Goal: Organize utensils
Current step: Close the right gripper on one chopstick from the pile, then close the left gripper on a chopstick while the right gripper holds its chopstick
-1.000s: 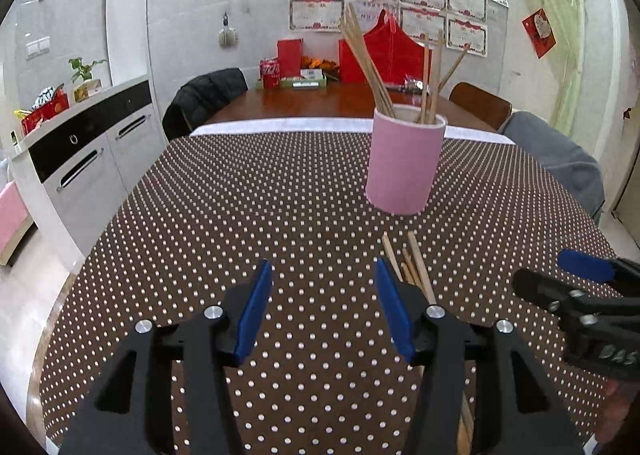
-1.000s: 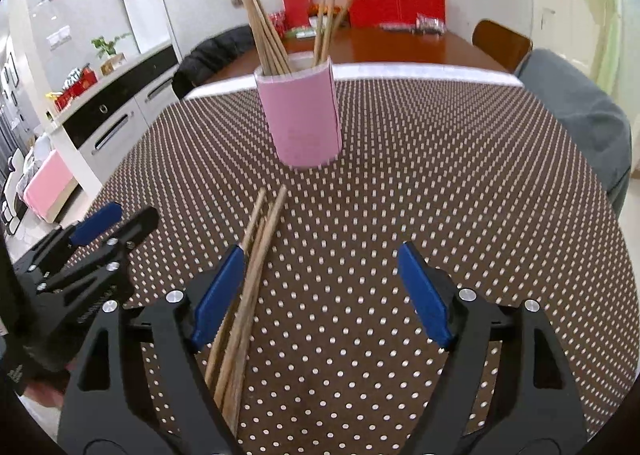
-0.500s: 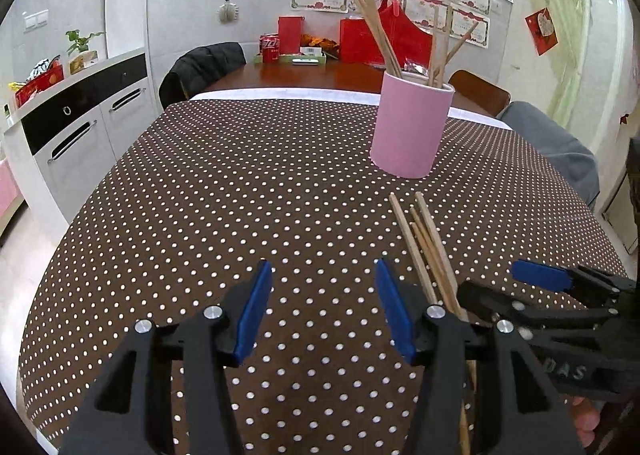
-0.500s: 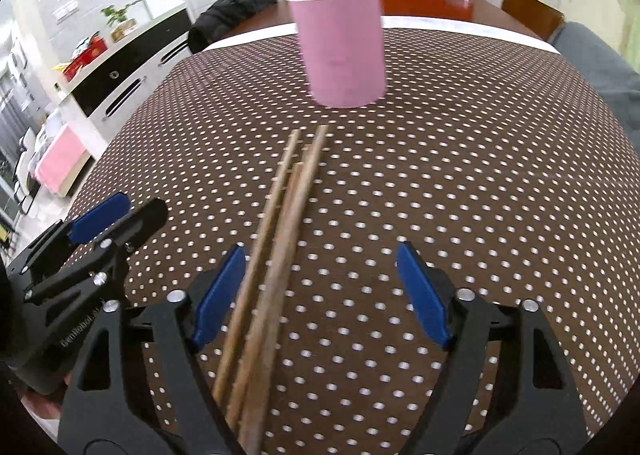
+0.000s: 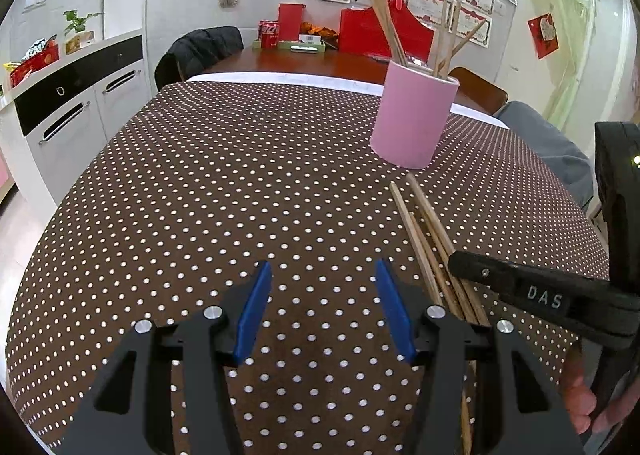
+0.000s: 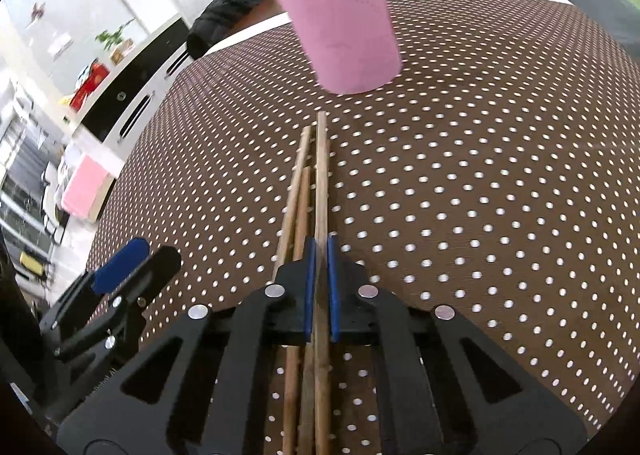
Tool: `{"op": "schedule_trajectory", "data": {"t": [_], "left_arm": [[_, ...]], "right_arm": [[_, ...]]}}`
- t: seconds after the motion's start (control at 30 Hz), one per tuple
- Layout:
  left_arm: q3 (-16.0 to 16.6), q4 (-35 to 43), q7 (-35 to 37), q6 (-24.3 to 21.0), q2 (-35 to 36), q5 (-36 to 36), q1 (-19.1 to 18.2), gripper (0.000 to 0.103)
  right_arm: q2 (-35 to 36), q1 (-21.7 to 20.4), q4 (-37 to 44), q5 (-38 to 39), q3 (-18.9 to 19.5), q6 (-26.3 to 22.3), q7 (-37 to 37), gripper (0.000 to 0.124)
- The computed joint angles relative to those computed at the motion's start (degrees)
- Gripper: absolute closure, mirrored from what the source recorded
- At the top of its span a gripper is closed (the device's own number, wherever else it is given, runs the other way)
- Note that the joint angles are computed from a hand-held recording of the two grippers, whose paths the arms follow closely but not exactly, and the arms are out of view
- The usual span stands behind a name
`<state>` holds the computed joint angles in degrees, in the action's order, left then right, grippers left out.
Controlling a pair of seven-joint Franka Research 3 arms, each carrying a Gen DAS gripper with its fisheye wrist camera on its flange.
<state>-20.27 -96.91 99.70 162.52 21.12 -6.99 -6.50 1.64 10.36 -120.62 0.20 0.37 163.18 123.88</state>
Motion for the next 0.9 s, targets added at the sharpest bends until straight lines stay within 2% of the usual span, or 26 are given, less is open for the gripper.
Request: {"op": "schedule_trajectory", "data": {"t": [0.23,0.37,0.53,0.73,0.83,0.9], "left_arm": [[-1.51,3.49,2.37,-4.13,1.58,-1.39,-0.36,0.049],[-1.18,5.95,3.02,-6.94,2.78,-1.13,-1.94,0.049],[1.62,9.32,-0.28,-10.67,4.73,3.18,-5.68,0.049],[4.25,14.04,-5.43,-15.94,7.47,8.87,-9.13,0.049],[8.18,15.91,-11.02,-16.18,8.58,16.89,-13.29,0.043],[8.72,16.72,-13.46,-16.00,9.15,19.50,-14.12,0.043]], "right_arm": [[-2.66,-0.87,-3.10,5.24,0.08,1.84,-2.21,0.118],[-4.11,-1.68,-4.89,7.00,0.18,3.02,-3.12,0.117],[-6.48,-3.49,-7.73,4.07,0.79,4.71,-0.36,0.118],[-7.97,-4.44,-9.74,6.29,0.96,5.54,-1.81,0.117],[-9.04,-4.21,-11.08,9.12,0.40,5.87,-4.13,0.118],[-9.22,-4.52,-11.27,9.58,0.66,6.08,-4.50,0.118]]}}
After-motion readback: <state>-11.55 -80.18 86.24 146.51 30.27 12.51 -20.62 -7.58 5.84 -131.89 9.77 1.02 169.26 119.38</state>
